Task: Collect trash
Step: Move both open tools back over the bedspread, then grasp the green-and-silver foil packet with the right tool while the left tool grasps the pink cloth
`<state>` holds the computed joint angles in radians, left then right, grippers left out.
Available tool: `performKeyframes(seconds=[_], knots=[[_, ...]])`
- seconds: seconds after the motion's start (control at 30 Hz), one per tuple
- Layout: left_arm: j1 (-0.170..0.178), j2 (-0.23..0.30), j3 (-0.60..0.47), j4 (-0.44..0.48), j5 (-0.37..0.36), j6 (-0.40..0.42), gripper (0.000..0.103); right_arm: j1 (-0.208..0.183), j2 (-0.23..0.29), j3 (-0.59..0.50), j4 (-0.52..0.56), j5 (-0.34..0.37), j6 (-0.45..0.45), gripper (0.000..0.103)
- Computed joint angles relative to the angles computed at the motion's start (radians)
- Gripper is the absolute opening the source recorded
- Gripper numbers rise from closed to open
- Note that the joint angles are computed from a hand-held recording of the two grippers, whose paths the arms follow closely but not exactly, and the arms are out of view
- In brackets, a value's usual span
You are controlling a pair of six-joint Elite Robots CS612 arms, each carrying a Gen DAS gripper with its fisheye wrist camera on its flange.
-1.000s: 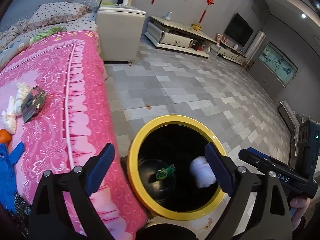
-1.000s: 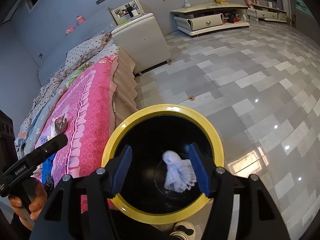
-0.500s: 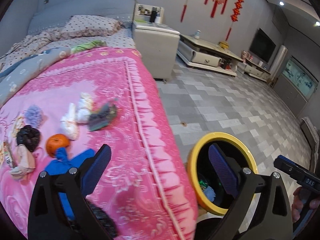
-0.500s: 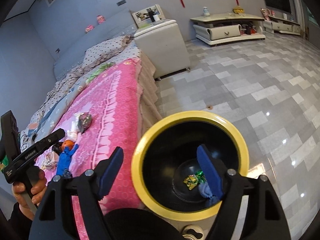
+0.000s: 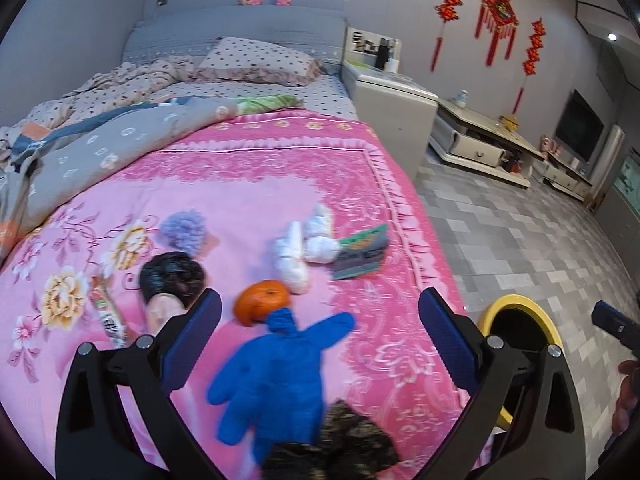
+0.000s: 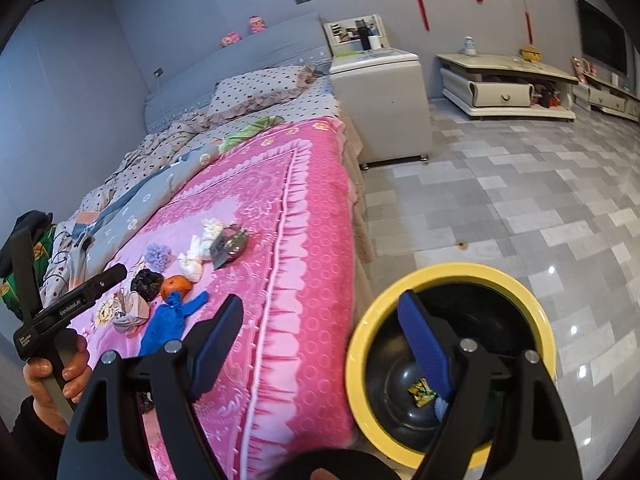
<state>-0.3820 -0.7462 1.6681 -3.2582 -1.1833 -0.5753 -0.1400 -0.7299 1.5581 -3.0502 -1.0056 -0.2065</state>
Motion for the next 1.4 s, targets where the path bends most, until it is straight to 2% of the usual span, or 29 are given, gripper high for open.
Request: performKeyframes(seconds=[0.4,0.7,1.17,1.4], knots=[[0.063,-0.004,0.053,0.032,0.051,-0.058,0.094,0.086,0.050,-0.117,0.080,-0.012,-0.040,0.076],[0.094,0.024,0.044,0.063,0.045,-0.077,0.094,0.141,0.129,-0.253,0.205,-0.028,-0.036,0.076],[0.124,0.077,0.009,0.088,0.008,-0.078,0.094,0.186,0.249,-0.450,0.358,-0.050,0.046,0.076],[0.132,0.103,-0.022,0.102,-0.011,-0.070,0.094,0.199,0.291,-0.518,0.408,-0.054,0.086,0.070]])
